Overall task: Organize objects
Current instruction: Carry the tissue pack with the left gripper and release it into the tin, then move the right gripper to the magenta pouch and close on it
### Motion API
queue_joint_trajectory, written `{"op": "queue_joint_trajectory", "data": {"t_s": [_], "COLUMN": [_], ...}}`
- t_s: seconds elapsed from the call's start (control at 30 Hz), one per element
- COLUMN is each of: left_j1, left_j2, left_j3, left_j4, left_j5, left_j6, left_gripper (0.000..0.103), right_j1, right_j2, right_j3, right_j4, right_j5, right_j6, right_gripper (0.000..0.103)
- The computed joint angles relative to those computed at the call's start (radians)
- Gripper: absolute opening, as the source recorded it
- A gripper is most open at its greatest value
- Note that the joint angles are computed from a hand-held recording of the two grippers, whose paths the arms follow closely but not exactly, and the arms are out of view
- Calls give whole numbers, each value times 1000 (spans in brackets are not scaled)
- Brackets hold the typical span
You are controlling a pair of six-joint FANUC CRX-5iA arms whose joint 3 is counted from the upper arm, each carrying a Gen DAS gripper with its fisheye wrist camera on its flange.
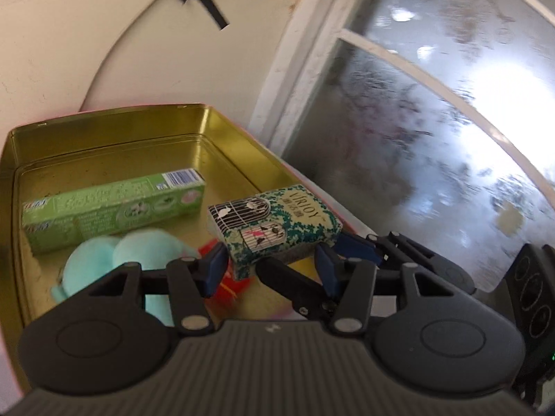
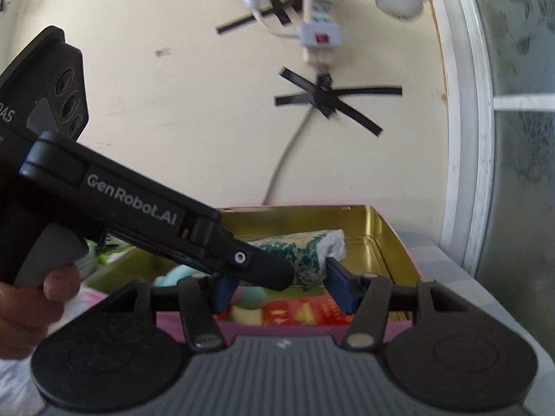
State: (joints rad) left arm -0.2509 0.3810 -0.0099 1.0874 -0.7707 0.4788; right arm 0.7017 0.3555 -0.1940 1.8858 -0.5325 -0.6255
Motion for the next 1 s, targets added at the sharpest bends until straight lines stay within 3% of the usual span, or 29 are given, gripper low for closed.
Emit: {"op": "queue_joint_trajectory", "data": {"t_s": [0.07,0.13,0.23,0.37,0.47,0.67,0.83,0.9,1.0], "left_j1": [-6,-13,-44,-73,-70,-28,41,53,104], "left_j2": [28,49,21,-24,-82,-237,-339,-384,-435], "left_j3": [34,49,-18,-84,-148,-322,-452,-520,-596], "left_j4": [-31,-39,35,101,176,281,256,292,291], "left_j5": [23,45,151,242,259,273,265,287,258], "left_j6": [50,73,-26,-113,-175,-309,-331,-384,-416], "left_gripper": [57,58,66,70,70,73,73,75,75], "right_j1": [-18,-10,5,-9,-13,-13,20,39,68], "right_j2": [20,50,69,65,52,20,11,2,-12], "right_j3": [21,48,50,25,0,-24,-21,-31,-48], "right_j4": [-21,-81,-90,38,116,163,125,124,142], "right_j5": [25,3,-52,-92,-110,-54,-38,-34,-21], "right_j6": [9,55,56,-72,-146,-222,-197,-210,-240], "right_gripper": [55,64,75,82,84,84,84,84,84]}}
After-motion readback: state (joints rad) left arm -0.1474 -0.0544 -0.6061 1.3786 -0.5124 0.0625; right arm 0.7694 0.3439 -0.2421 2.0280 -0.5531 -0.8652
